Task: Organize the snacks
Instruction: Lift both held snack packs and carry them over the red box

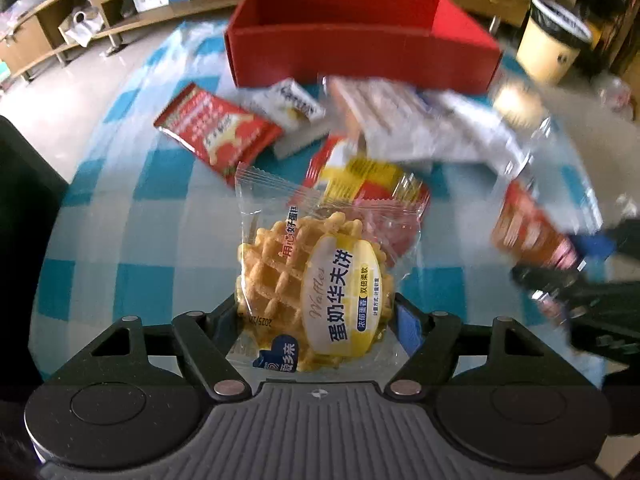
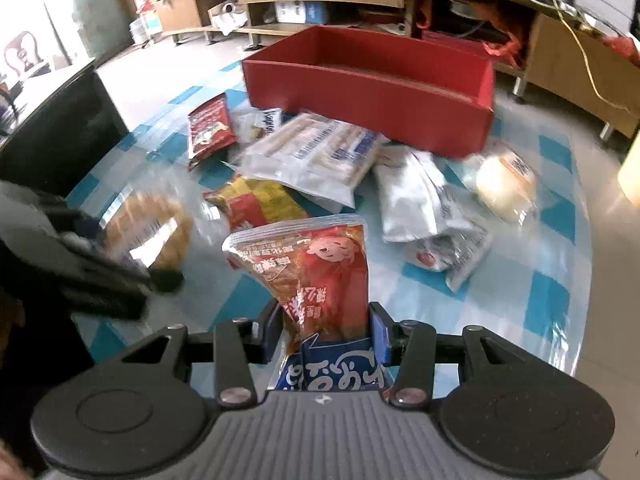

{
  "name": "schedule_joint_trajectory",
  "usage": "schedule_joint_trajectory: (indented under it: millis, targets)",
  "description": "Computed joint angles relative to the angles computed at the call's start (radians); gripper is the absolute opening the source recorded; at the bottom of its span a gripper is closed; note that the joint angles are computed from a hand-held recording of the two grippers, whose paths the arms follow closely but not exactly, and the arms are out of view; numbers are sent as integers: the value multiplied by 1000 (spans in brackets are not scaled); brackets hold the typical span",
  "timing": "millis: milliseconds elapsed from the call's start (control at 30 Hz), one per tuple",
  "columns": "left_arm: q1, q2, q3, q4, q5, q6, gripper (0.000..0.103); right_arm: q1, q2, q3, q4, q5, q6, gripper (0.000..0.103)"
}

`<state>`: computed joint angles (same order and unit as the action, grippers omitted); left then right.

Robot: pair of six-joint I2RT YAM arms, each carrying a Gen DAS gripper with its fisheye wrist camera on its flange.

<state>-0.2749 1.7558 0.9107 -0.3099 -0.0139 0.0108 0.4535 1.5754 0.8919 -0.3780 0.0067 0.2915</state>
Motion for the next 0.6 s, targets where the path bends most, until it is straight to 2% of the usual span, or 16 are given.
schedule_joint_trajectory:
  millis: [133,333,467,600]
  targets:
    - [-2,-19,39,-48,27,-46,80,-48,19,11,11,-13,6,43]
    - [11,26,81,9,72,-29,80,-56,16,32,16,-5,30,43]
    - [38,27,108,-22,142,-40,80,-53,-13,36,-33,30,67,43]
    - [37,4,141,-29,151,-61,80,-40,-34,116,-102,75,56,43]
